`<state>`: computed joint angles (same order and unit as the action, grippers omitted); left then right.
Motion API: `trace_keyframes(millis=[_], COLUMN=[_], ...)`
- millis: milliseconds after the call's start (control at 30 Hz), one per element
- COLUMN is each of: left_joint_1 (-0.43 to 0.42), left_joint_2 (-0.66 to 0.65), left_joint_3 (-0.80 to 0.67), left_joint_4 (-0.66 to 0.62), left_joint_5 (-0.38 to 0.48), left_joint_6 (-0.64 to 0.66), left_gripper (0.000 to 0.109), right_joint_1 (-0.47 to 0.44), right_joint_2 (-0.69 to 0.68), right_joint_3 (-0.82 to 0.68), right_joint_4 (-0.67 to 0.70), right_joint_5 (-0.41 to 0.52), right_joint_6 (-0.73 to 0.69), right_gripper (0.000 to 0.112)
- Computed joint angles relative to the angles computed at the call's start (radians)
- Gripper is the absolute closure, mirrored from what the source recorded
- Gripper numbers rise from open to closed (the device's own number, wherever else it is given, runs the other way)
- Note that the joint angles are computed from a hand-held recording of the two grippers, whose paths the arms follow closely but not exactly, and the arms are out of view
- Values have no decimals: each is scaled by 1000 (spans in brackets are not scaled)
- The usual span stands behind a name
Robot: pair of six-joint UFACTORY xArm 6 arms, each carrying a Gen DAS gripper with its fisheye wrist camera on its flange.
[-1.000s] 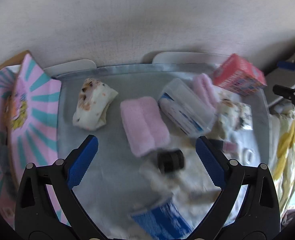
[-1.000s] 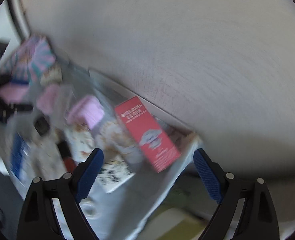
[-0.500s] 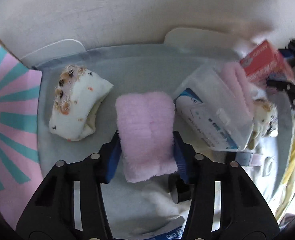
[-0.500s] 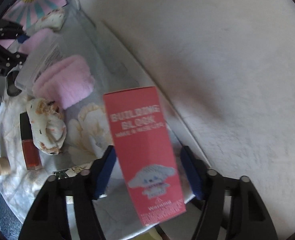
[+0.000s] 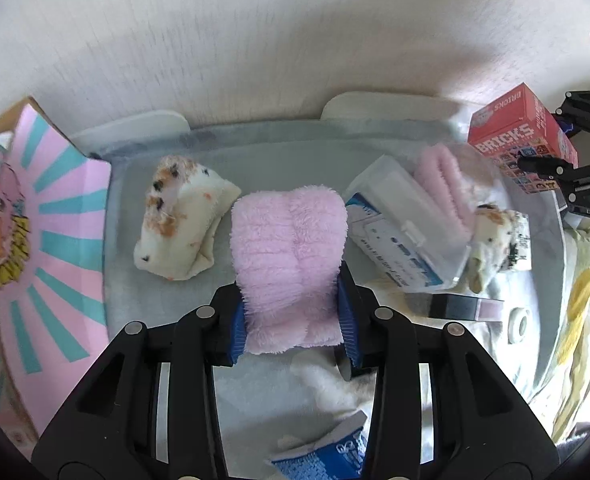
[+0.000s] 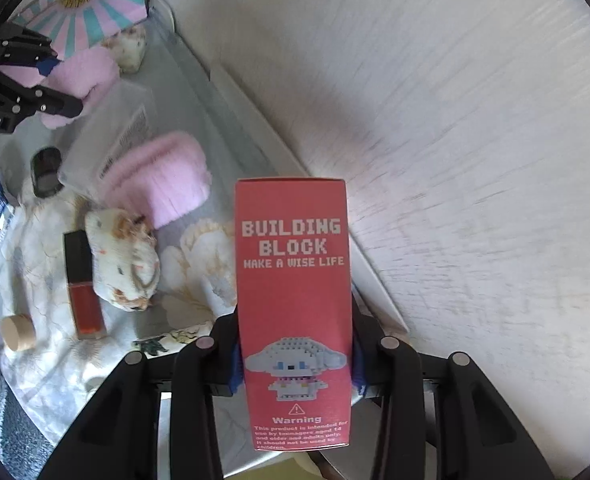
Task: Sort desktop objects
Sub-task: 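Grasp the pink fuzzy item with left tool while right tool grasps the red block box, then carry pink item and red box into the cardboard box and release both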
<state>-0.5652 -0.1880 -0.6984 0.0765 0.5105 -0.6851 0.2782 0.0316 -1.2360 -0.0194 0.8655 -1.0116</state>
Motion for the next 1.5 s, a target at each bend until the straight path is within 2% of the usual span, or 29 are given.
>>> trace_keyframes(millis=[333, 533, 733, 767, 900, 1000, 1267, 1333, 1500], left_joint_1=[-34, 35, 110, 124, 192, 261, 520, 581, 659], left_joint_2=[-127, -255, -395, -418, -536, -634, -881, -927, -993], left_joint_3=[9, 25, 75, 86, 129, 164, 248, 269, 309], left_joint_4=[3, -44, -88, -103, -138, -163, -247, -271, -313], left_joint_5=[43, 97, 138, 146, 197, 251, 435, 473, 531], left_joint_6=[-5, 124, 202, 218, 264, 307, 453, 485, 532], left_gripper=[74, 74, 74, 74, 74, 74, 74, 74, 74], right_joint_1=[-2, 17, 46, 88, 165, 249, 445, 481, 581], right_joint_2=[-81, -102, -78, -70, -66, -44, 79, 111, 211], right_joint_3=[-41, -103, -224, -247, -279, -296, -458, -498, -604], right_joint_4=[8, -39, 6, -3, 3, -4, 37, 54, 73], right_joint_5=[113, 198, 248, 259, 285, 276, 315, 331, 347], right_joint_6=[102, 157, 183, 224, 262, 299, 368, 379, 409], right_gripper=[75, 75, 75, 75, 75, 75, 75, 75, 75])
